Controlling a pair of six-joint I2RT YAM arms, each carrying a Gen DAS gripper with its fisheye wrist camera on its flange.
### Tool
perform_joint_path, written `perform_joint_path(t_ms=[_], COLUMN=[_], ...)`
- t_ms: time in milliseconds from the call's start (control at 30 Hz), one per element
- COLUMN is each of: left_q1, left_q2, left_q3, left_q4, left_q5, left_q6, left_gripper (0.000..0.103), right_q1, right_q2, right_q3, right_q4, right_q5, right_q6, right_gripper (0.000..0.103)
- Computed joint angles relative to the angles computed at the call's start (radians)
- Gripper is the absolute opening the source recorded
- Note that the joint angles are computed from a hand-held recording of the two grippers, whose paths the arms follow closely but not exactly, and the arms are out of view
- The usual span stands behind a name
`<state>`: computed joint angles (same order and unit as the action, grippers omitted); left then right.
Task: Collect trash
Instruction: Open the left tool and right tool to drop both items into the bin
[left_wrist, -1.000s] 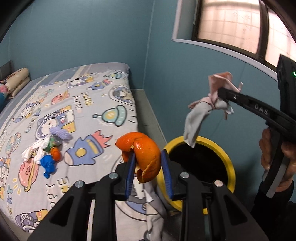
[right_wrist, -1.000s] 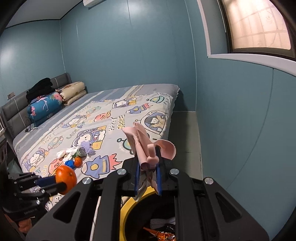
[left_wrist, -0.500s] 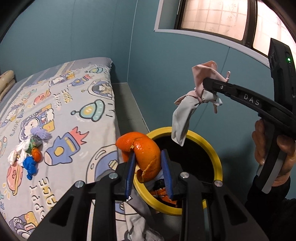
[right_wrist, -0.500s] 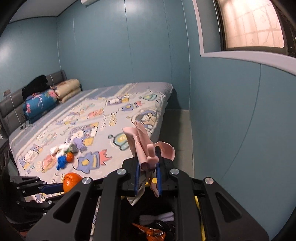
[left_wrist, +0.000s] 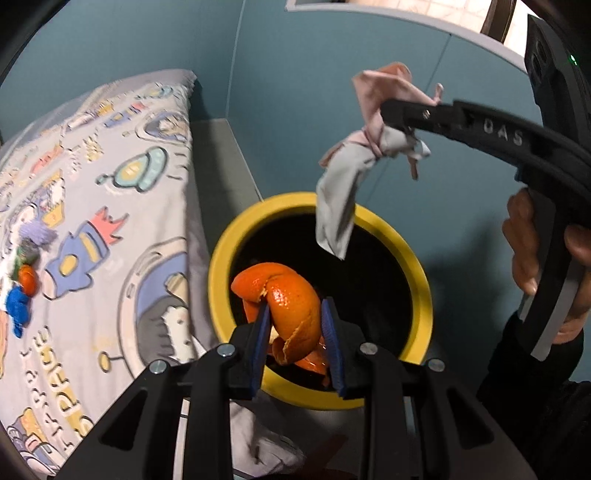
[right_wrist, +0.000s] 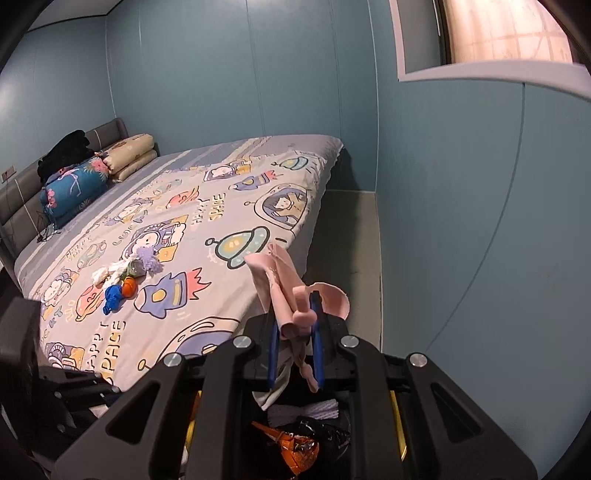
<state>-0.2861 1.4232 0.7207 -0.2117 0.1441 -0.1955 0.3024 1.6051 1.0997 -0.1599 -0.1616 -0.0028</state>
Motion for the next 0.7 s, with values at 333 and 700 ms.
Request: perform_joint_path(t_ms=[333,700], left_q1=[-0.011,-0.011], left_q2=[0.075,0.024], left_q3=[0.017,-0.010], left_q4=[0.012,0.026], left_q5=[0.050,0.061], left_q6=[-0.011,-0.014], left_gripper=[0.028,0.053], right_q1=[-0.038,-0.054], right_q2=[0.034,0.018], right_q3=[0.022,0.018], right_q4=[-0.025,-0.015], right_q5=[-0.057,-0.067], right_q6=[0.019,0.050], right_gripper=[0.028,0.037])
